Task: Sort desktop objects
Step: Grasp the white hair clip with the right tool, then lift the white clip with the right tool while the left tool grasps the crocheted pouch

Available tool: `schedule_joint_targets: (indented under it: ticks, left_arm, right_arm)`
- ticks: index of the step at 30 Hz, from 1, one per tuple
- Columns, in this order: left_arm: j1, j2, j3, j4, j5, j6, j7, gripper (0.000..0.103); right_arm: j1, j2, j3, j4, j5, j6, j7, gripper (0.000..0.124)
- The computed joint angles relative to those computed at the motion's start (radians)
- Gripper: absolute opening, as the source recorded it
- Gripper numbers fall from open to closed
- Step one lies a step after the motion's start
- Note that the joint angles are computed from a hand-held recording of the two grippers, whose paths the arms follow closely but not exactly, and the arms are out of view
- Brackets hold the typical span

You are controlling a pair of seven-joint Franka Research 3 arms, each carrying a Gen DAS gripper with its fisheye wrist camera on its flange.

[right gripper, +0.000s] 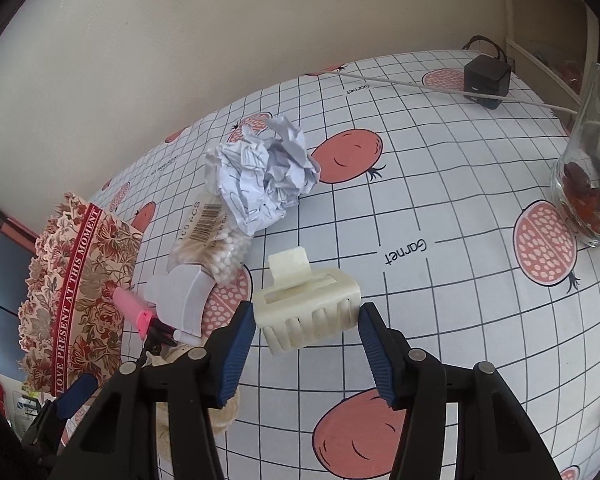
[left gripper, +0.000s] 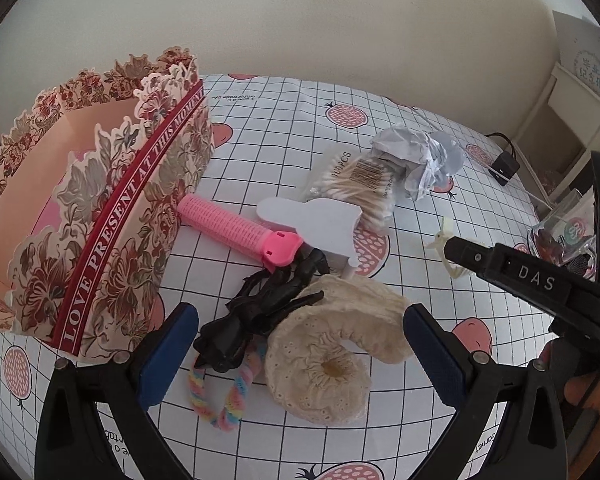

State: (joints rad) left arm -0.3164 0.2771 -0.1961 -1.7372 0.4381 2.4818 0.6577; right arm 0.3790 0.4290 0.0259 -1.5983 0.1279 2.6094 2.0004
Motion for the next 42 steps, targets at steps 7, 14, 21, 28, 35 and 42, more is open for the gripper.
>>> schedule_joint_targets:
  ticks: [7, 14, 21, 28, 35, 42]
  left_arm:
    - [-0.029, 0.044, -0.009, 0.056, 0.013, -0.049, 0.042, 0.099]
    - [-0.067, 0.085, 0.003, 0.106, 0.052, -0.098, 0.055, 0.091]
    - [-0.088, 0.101, 0.012, 0.132, 0.101, -0.142, 0.059, 0.073]
    - [-0.100, 0.103, 0.018, 0.143, 0.142, -0.179, 0.051, 0.048]
    - [-0.079, 0.096, 0.007, 0.119, 0.102, -0.130, 0.063, 0.025]
    - [-0.065, 0.082, 0.007, 0.100, 0.079, -0.077, 0.056, 0.021]
  right_arm:
    - [-0.002, -0.011, -0.007, -0.014, -0.004, 0.005, 0.023, 0.057]
    - [-0.008, -0.020, -0.002, -0.016, -0.005, 0.014, 0.013, 0.057]
    - [-0.013, -0.019, 0.002, -0.017, 0.011, 0.016, 0.000, 0.057]
    - [-0.013, -0.020, -0.001, -0.019, 0.014, 0.015, 0.007, 0.057]
    - [-0.008, -0.014, -0.003, -0.009, 0.008, 0.003, 0.021, 0.057]
    - [-0.009, -0.023, -0.002, -0.007, 0.012, 0.012, 0.041, 0.057]
